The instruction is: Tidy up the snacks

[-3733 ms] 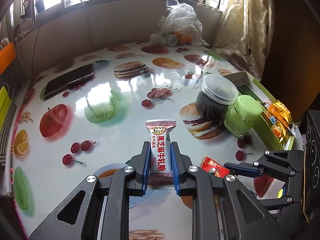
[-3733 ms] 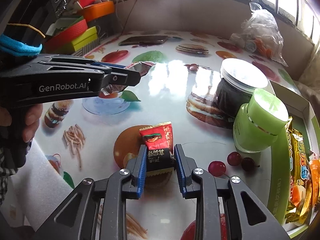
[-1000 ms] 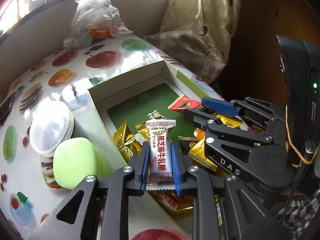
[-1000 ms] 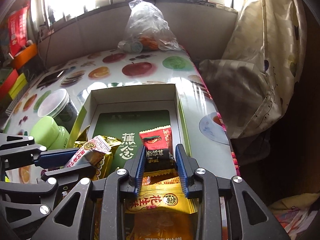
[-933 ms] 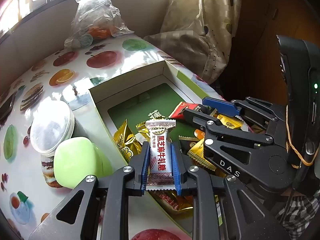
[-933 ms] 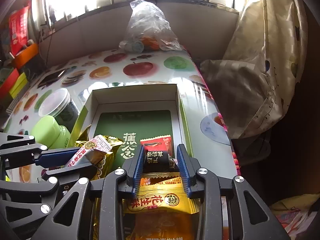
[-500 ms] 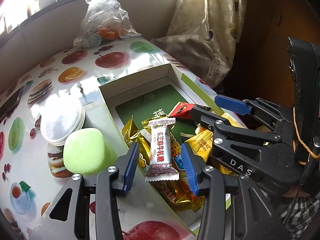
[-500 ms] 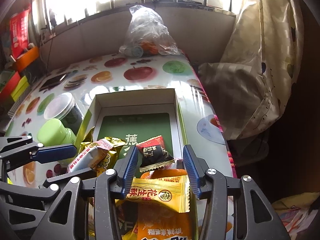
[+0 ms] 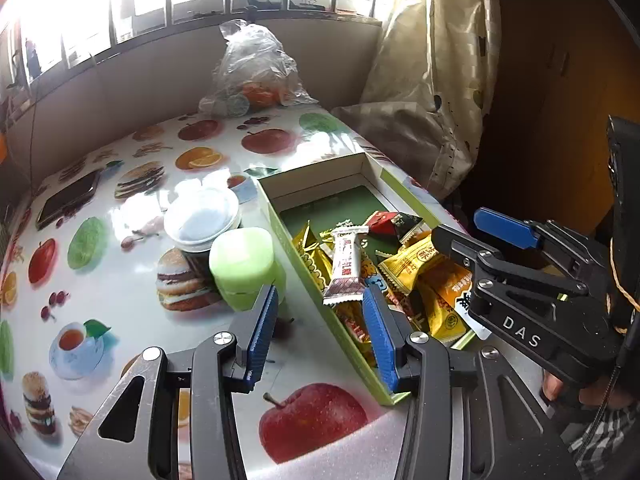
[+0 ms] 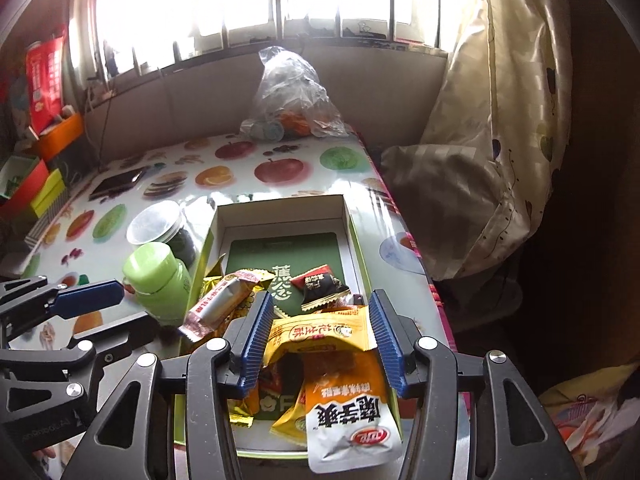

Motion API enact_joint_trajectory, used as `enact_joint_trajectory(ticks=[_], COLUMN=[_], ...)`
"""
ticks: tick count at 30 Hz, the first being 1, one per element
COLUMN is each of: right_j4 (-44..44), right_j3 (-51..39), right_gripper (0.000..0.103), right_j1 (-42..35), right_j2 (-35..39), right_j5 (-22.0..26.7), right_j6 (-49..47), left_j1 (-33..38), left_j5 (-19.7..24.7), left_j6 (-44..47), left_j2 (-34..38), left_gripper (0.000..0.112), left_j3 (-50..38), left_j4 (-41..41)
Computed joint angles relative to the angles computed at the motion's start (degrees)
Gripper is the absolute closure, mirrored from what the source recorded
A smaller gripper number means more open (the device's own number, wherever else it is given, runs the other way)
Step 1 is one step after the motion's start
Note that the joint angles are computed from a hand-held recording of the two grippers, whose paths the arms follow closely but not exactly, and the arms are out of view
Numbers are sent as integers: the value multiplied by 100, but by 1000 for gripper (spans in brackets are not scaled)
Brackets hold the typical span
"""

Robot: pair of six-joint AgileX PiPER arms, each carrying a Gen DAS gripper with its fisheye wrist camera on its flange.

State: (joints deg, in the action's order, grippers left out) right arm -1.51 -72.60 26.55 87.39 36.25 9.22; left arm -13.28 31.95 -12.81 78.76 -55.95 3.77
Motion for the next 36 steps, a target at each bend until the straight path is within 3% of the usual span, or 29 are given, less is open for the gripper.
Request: enact_joint_trajectory(ticks=[10,17,26,33,36], right_j4=[-1462,-2509,-2732,-3184,-3235], right_j3=[1103,1736,1908,2060,2006], right_gripper=[49,47,46,43,43], right_j1=[1052,1862,1982,2135,2180], right_j2=[-1032,-1141,-816,-799,-749], right_j5=[101,417,513,463,551], right_j6=[2242,3808,4345,4963,5091], left_j1=[-207,166,180,221,138], left_j5=[-209,-498,-806,-950,-979], left_j6=[-1238,-713,-1144,-761,-1094], left_j2=[-1024,-971,-668,-469,-462], left_gripper=[67,67,67,67,67], left_j3=[1215,1786,2012,2089,2137], left_j4=[1119,445,945,587,904])
